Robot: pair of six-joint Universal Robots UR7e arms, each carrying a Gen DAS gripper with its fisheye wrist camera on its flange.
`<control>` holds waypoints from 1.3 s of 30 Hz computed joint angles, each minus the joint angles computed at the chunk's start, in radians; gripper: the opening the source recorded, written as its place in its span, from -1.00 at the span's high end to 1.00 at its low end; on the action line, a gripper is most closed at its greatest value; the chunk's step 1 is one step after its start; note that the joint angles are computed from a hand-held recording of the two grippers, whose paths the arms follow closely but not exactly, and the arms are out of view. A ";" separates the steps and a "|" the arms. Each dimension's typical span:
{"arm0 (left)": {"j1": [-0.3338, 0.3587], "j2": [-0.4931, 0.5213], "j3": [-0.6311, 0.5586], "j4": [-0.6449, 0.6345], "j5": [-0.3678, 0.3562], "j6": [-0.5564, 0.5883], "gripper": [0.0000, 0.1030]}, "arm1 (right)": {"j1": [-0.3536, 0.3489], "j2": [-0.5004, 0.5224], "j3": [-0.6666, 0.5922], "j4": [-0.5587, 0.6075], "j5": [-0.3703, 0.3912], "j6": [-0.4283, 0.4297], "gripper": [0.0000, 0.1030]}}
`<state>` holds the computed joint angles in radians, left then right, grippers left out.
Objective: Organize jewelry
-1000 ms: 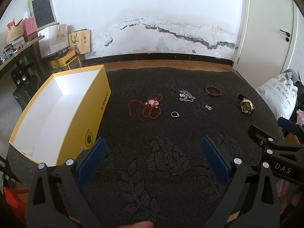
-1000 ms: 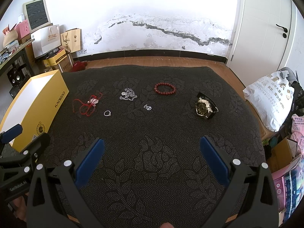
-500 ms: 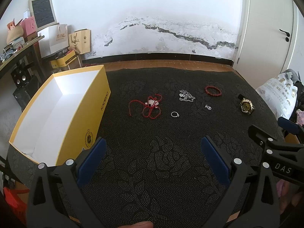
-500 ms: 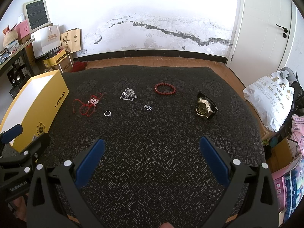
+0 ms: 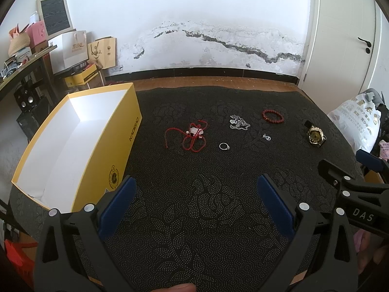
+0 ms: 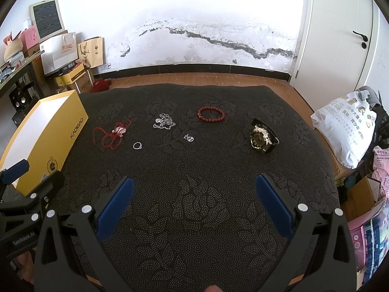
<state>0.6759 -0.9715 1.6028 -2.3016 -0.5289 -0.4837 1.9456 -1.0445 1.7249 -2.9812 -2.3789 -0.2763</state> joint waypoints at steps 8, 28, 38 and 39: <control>0.000 0.000 -0.001 0.002 0.000 -0.002 -0.88 | 0.000 -0.001 0.000 0.003 0.000 0.002 -0.89; 0.011 0.028 -0.048 0.077 -0.011 -0.021 -0.88 | -0.005 -0.006 -0.007 0.011 0.007 0.016 -0.89; 0.024 0.038 -0.081 0.131 -0.037 -0.018 -0.88 | -0.013 -0.012 -0.013 0.008 0.003 0.022 -0.89; 0.025 0.041 -0.085 0.130 -0.039 -0.011 -0.88 | -0.013 -0.012 -0.014 0.006 0.002 0.020 -0.89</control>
